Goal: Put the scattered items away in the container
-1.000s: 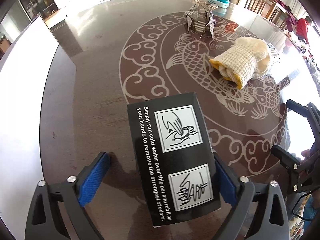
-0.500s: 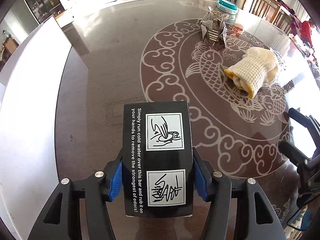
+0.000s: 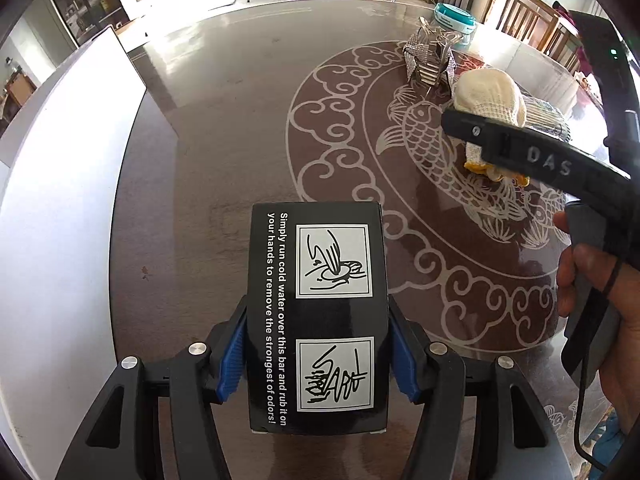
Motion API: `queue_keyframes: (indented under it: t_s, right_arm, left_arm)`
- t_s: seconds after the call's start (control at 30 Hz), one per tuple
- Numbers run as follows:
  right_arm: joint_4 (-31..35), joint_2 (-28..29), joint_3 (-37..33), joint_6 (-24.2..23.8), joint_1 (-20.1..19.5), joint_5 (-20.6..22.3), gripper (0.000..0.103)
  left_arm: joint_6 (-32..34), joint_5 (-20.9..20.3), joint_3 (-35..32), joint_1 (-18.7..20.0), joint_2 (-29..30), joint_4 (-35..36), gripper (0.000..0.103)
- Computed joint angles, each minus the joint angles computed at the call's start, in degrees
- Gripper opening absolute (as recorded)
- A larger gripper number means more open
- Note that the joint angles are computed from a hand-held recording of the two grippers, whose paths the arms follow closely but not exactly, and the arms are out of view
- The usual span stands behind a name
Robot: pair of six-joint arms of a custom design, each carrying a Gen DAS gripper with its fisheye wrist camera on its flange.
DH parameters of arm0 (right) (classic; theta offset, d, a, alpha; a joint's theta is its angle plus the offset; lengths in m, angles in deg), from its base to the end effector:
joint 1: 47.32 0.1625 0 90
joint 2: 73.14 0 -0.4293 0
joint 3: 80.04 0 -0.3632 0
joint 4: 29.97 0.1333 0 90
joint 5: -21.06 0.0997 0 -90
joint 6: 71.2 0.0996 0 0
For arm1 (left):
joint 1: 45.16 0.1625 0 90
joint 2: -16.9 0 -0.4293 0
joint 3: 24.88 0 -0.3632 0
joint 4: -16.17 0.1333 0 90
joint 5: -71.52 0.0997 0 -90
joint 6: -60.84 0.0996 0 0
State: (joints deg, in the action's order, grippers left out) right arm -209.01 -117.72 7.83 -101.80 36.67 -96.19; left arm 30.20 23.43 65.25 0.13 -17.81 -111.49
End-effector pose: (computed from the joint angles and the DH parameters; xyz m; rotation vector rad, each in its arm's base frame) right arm 0.0136 -0.7085 0.2244 0.2654 -2.3453 0.7618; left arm -0.3022 -0.5893 0.0069 0.4310 2.3345 -0.2616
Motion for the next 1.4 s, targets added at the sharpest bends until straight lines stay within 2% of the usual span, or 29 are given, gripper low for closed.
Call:
queue_keyframes:
  t_s: [0.03, 0.07, 0.1, 0.17, 0.33, 0.37, 0.4, 0.47, 0.67, 0.77, 0.83, 0.9, 0.93, 0.97, 1.13, 1.4]
  right_arm:
    - [-2.01, 0.63, 0.24, -3.92, 0.39, -1.49, 0.083]
    - [-4.04, 0.69, 1.09, -7.72, 0.37, -1.35, 0.070]
    - [-4.67, 0.12, 2.14, -10.34, 0.03, 0.38, 0.062]
    - [-4.47, -1.15, 3.76, -12.69, -0.50, 1.99, 0.057]
    - [-5.46, -6.29, 11.73, -20.22, -2.87, 6.74, 0.056]
    - [-5.35, -7.72, 13.62, -21.12, -3.38, 7.65, 0.056]
    - [-5.59, -9.13, 15.56, -21.89, -3.94, 8.38, 0.056]
    - [-6.21, -11.99, 19.45, -22.98, -5.20, 9.74, 0.056]
    - [-8.01, -19.50, 28.23, -23.85, -9.20, 12.47, 0.057]
    - [-8.98, -20.67, 29.45, -23.30, -10.01, 12.37, 0.059]
    - [-9.81, -20.39, 29.36, -22.45, -9.83, 11.35, 0.067]
    - [-9.36, -20.20, 28.97, -21.35, -9.72, 11.03, 0.077]
    - [-9.36, -19.60, 28.23, -21.52, -9.58, 10.34, 0.080]
    - [-9.95, -19.35, 28.32, -21.52, -9.44, 9.68, 0.088]
    - [-9.24, -19.00, 27.32, -19.41, -9.49, 7.80, 0.103]
    - [-9.40, -19.00, 27.25, -18.78, -9.42, 7.49, 0.103]
  left_arm:
    - [0.06, 0.00, -0.20, 0.01, 0.18, -0.09, 0.064]
    - [0.11, 0.03, -0.73, 0.05, 0.61, -0.11, 0.066]
    - [0.28, 0.14, -0.70, 0.22, 0.57, -0.28, 0.068]
    - [0.84, 0.29, -0.76, 0.68, 0.61, -0.79, 0.070]
    - [1.92, 0.67, 2.21, 1.32, -1.59, -2.45, 0.070]
    - [1.88, 0.76, 2.51, 1.30, -1.51, -2.85, 0.071]
    - [1.95, 0.82, 0.58, 1.39, 0.96, -3.47, 0.071]
    - [1.94, 0.99, -3.21, 1.55, 6.03, -4.82, 0.071]
    - [-0.04, 0.84, -3.08, 0.16, 6.98, -4.89, 0.071]
    - [0.06, 0.87, -2.89, 0.11, 6.83, -5.15, 0.071]
    - [-0.90, 0.83, -1.85, -0.44, 6.66, -5.59, 0.073]
    - [-2.28, 1.30, -2.49, 0.10, 6.69, -4.34, 0.086]
    - [-3.91, 1.04, -2.65, 0.03, 5.84, -1.80, 0.099]
    - [-4.44, 0.62, -2.30, 0.28, 5.61, -1.46, 0.103]
    - [-1.23, 0.39, 0.13, 0.44, 4.75, -5.48, 0.103]
    - [1.65, 1.24, 3.82, -0.01, 3.70, -11.40, 0.103]
